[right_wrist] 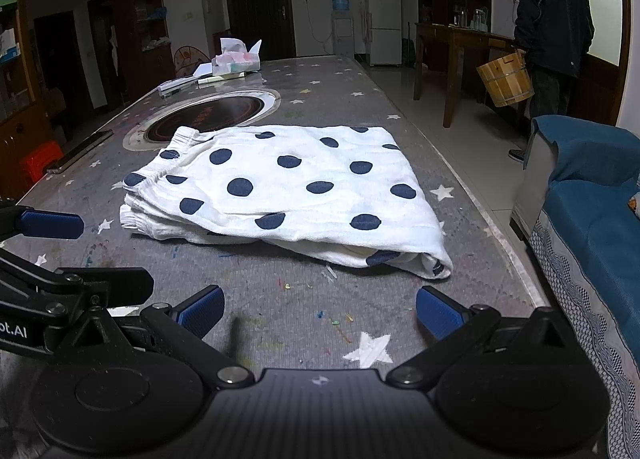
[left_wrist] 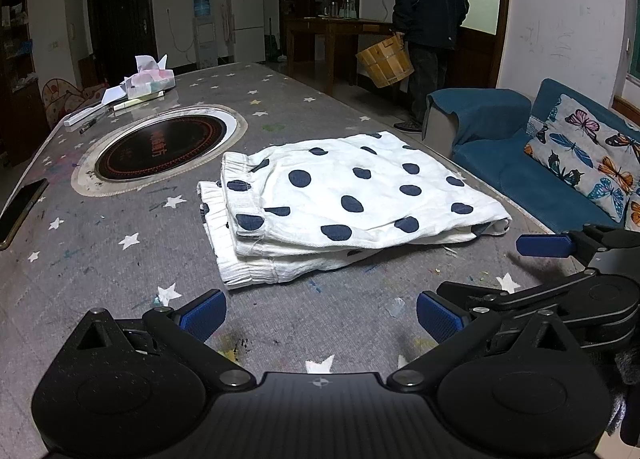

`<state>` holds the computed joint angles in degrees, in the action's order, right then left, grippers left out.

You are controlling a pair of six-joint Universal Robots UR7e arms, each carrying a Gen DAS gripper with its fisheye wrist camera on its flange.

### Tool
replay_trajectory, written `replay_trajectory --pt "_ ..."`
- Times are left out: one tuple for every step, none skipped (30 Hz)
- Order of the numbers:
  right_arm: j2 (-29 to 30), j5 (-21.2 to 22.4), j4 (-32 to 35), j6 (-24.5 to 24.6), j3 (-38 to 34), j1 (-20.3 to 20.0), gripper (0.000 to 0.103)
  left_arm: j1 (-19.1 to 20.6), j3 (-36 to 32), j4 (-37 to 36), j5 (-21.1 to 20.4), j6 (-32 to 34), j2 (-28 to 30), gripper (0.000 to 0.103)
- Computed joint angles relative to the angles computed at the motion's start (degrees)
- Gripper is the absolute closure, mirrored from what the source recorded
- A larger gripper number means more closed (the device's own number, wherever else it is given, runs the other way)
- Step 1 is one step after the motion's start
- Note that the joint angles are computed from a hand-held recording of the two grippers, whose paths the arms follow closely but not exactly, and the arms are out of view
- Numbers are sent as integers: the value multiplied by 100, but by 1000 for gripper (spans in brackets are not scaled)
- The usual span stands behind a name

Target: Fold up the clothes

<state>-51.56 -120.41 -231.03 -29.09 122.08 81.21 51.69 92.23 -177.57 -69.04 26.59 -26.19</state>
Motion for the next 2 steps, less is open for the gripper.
replay_trajectory --pt "1 -3 -1 1 0 -2 0 0 1 -4 2 0 1 0" --pt "1 -9 1 3 -3 -3 0 1 1 1 1 0 1 0"
